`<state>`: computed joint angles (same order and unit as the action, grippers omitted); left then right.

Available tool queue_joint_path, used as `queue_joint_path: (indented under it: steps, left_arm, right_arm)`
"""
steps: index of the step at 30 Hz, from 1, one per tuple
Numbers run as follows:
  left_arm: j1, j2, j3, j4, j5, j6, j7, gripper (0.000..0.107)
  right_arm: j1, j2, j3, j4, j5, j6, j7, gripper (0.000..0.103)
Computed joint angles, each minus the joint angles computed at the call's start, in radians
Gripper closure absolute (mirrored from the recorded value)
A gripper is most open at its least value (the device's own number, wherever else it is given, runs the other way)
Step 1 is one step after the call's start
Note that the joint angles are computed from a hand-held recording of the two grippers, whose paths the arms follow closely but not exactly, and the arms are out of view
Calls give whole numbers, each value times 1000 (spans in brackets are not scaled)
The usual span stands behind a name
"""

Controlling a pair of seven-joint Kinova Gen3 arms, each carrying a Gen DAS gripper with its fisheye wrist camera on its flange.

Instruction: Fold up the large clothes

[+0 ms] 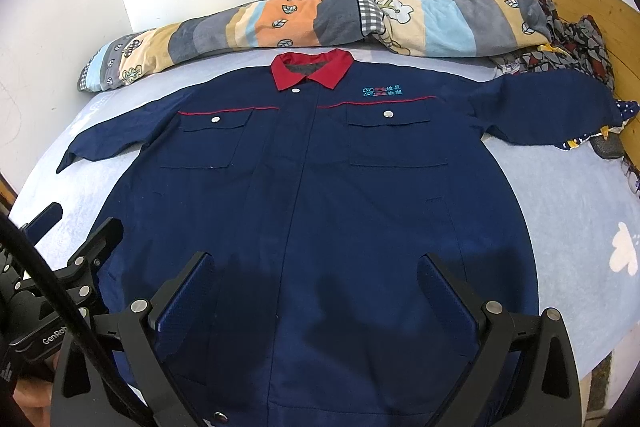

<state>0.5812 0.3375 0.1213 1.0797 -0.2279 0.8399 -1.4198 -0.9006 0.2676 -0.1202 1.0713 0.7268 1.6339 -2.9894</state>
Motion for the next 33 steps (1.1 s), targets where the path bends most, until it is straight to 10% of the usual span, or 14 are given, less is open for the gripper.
queue_joint_path:
  steps: [33]
  left_arm:
    - [-2, 26, -9, -57, 5, 29, 22, 4]
  right_arm:
    - [40, -77, -8, 67, -11, -40, -45, 0]
